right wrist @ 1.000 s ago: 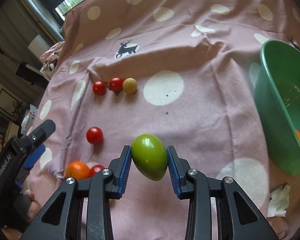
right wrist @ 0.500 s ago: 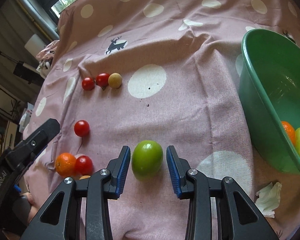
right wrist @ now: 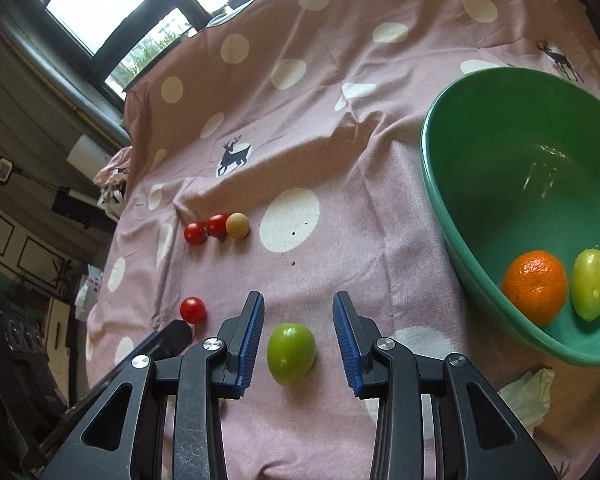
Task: Organize fruits
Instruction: 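Lift the green apple with the right tool and carry it toward the bowl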
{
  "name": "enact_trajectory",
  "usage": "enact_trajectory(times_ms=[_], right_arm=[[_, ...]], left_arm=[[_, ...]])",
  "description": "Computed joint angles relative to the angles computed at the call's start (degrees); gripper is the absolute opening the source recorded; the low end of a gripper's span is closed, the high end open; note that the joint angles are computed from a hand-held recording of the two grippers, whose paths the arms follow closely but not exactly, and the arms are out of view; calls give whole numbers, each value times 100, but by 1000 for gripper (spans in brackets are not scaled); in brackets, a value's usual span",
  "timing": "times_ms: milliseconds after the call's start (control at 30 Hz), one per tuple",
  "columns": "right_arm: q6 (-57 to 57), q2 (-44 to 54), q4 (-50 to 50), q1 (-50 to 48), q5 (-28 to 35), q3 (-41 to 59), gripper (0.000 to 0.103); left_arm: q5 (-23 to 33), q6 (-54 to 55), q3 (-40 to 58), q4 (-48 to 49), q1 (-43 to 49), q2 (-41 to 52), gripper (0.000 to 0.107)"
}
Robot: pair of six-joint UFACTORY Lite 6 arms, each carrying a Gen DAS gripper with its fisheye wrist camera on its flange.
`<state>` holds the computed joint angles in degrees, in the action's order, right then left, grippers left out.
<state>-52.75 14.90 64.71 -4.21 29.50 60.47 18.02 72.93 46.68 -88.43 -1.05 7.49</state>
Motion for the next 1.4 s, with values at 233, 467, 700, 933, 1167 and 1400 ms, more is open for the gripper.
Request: enact_trajectory(times_ms=[233, 467, 700, 933, 1167, 1400], right_arm=[[267, 322, -54, -41, 384, 197, 38], [471, 733, -168, -62, 686, 429, 38], [657, 1053, -281, -44, 842, 606, 38], [626, 1237, -276, -15, 952, 714, 38], [654, 1219, -410, 149, 775, 711, 37], [325, 928, -212, 195, 646, 499, 37]], left_arm=[[54, -238, 224, 384, -416, 373, 47], [119, -632, 523, 857, -739, 824, 44], [100, -848, 694, 1074, -887, 1105, 44], [207, -669, 728, 923, -861, 1198, 34], [201, -565, 711, 770, -837, 1184, 33], [64, -79, 424, 284, -872, 762, 32]])
